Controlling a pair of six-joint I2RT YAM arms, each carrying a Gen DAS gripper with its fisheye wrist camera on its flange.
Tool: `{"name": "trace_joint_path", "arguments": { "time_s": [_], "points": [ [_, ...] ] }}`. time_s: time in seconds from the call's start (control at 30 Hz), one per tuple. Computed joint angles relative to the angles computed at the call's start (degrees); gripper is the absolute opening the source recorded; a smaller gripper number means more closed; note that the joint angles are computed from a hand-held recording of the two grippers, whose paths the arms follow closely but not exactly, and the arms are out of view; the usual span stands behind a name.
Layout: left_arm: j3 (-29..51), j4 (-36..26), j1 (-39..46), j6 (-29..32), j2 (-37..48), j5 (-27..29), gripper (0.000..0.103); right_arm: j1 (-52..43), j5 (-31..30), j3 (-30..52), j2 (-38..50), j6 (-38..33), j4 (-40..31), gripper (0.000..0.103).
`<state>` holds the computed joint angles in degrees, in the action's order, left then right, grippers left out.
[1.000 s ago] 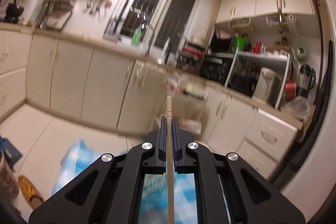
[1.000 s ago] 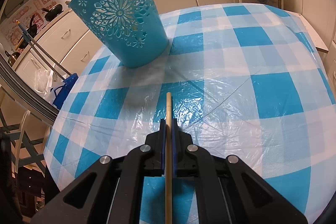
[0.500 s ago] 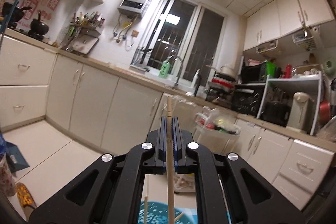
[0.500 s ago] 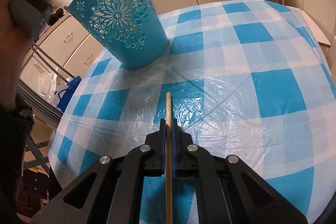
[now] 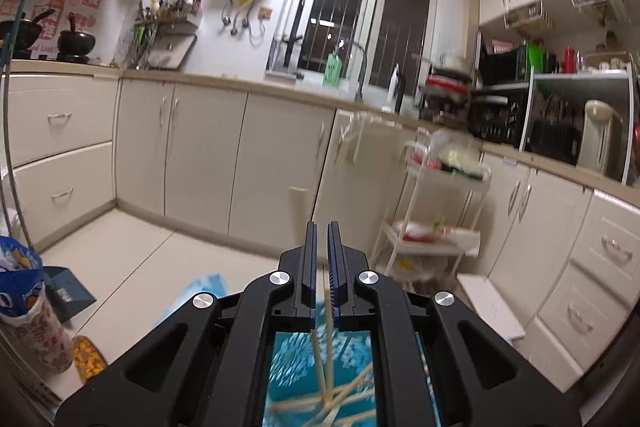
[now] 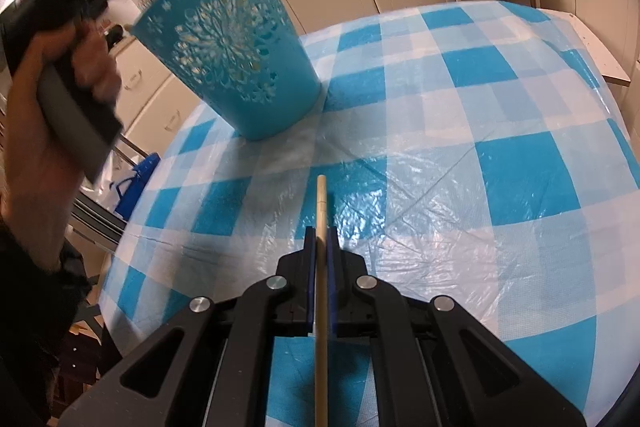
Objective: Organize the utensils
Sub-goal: 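Lift the chopstick over the blue cup and open the left gripper, then carry the chopstick over the blue cup and open the right gripper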
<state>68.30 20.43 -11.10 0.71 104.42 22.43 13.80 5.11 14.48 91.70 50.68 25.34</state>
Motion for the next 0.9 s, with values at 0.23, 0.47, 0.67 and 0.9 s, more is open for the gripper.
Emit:
{"name": "trace_joint_path", "arguments": {
  "time_s": [0.23,0.47,0.67,0.9],
  "points": [
    [-3.5,-4.7,5.0,2.6,-5.5,4.5,0.046,0.0,3.7,-4.6,-15.5,0.0,0.7,0.006],
    [-5.9,-10.4,11.5,4.8,-10.4,8.2,0.063,-4.9,5.6,7.3,-25.0,-9.5,-5.6,0.006],
    [-6.6,-14.2,16.1,5.8,-11.5,11.7,0.07,-7.8,4.9,19.3,-19.1,-16.5,-5.6,0.006],
    [-7.6,-17.3,19.3,9.2,-10.0,14.0,0.07,-10.2,1.5,22.2,-16.7,-16.3,-13.7,0.005]
  ]
}}
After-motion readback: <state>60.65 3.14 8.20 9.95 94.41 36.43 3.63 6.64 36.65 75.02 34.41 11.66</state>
